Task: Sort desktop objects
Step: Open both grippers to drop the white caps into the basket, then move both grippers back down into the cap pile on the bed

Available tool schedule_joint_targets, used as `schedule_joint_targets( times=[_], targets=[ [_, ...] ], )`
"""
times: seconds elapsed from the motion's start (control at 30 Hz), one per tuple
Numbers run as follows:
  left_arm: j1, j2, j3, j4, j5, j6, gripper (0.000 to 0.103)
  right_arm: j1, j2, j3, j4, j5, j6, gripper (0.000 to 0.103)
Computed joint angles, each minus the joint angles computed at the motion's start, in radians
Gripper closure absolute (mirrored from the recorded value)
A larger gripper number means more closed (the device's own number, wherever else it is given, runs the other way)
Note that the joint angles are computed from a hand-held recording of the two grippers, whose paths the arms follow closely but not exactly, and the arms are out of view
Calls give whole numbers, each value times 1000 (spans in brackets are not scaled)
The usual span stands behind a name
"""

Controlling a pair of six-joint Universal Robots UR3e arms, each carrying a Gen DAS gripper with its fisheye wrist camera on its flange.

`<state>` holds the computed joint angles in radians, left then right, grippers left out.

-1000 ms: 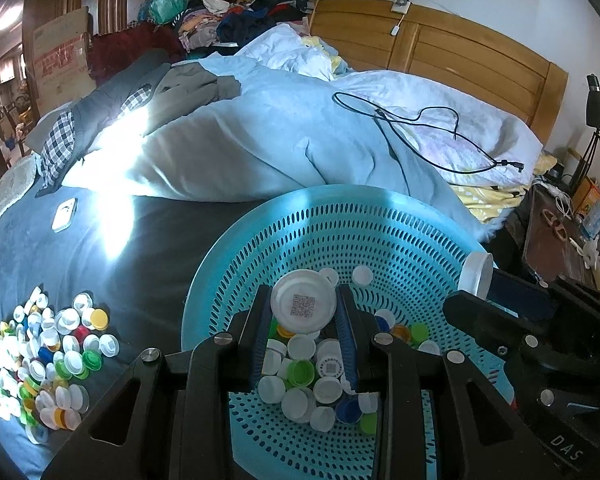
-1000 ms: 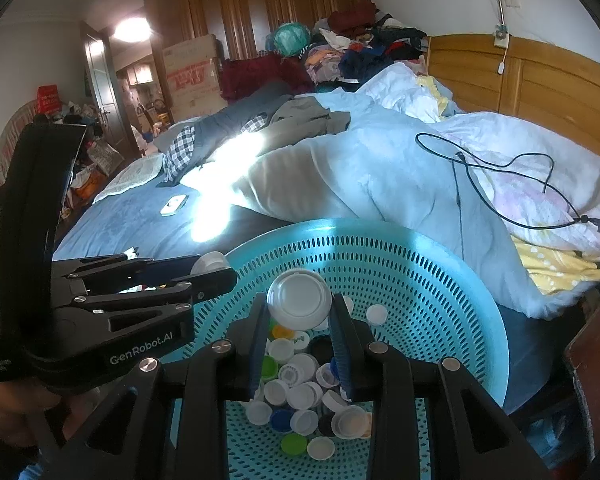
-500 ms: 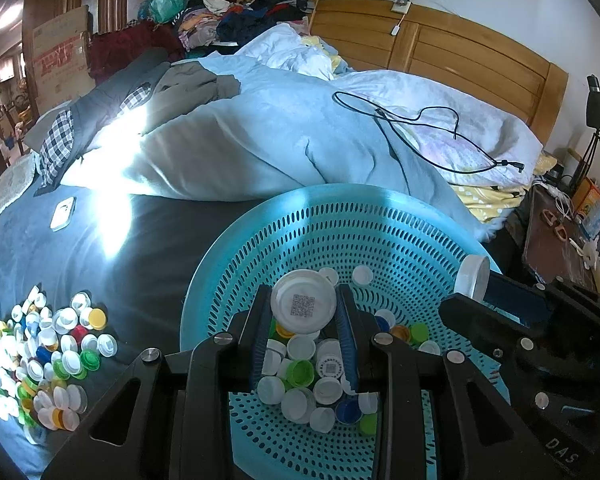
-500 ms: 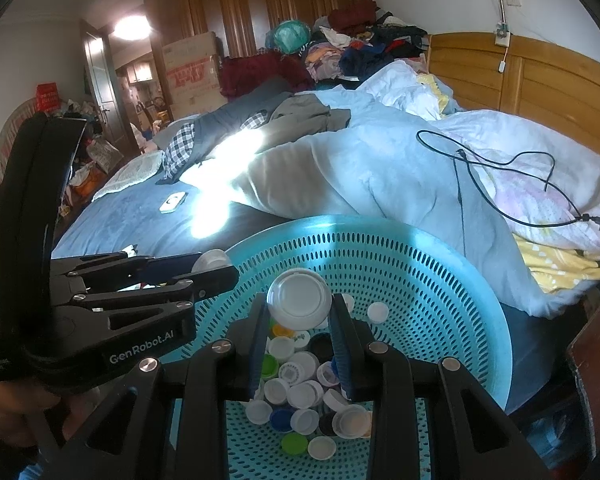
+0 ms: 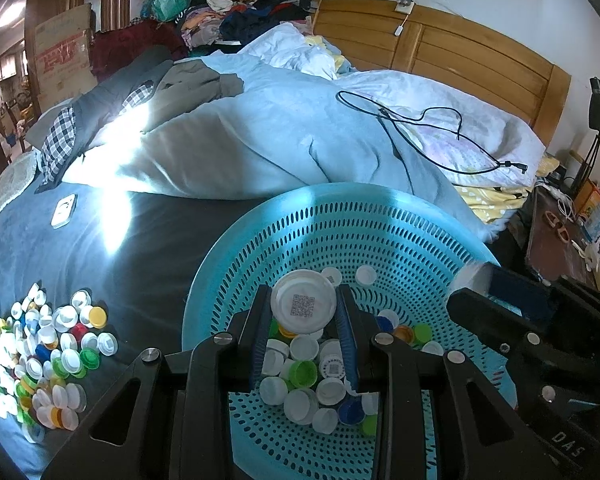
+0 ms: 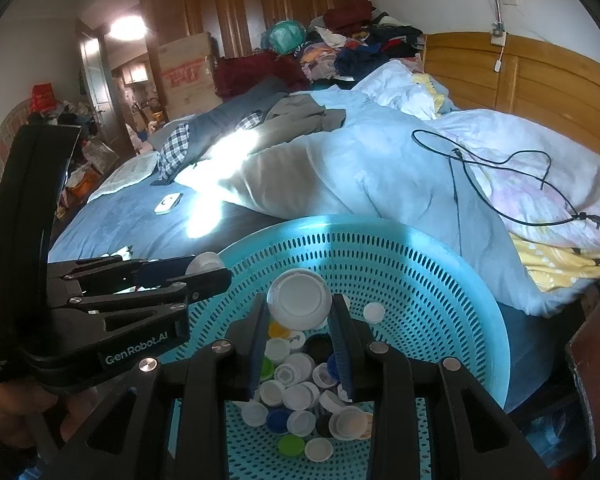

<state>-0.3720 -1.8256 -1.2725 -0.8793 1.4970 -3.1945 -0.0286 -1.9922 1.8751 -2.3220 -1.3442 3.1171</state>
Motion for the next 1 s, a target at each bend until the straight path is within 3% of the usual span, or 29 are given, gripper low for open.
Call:
schedule_joint_targets(
  times=[0.23,0.37,0.5,0.67,0.83,0.9,1.0],
  targets=[
    [17,35,-51,26,-8,6,61,7,-6,-2,-8,-14,14,49],
    [115,167,-245,99,-60,57,58,32,-7,-7,-9,-14,23,46],
    [385,373,-573,138,-123,153,58,124,14,12,-38,-45,27,46],
    [890,549,-844,98,-219,383,59,338,162,-32,-110,-119,60,46],
    [1230,432,-800,120,-275,504,59,537,384,-141,-153,-166,91,46],
    [1277,363,-740,102,-288,529,59,605,498,-223,-166,-168,97,46],
    [1275,260,-668,127,-282,550,59,676,765,-483,-156,-113,121,46]
  ],
)
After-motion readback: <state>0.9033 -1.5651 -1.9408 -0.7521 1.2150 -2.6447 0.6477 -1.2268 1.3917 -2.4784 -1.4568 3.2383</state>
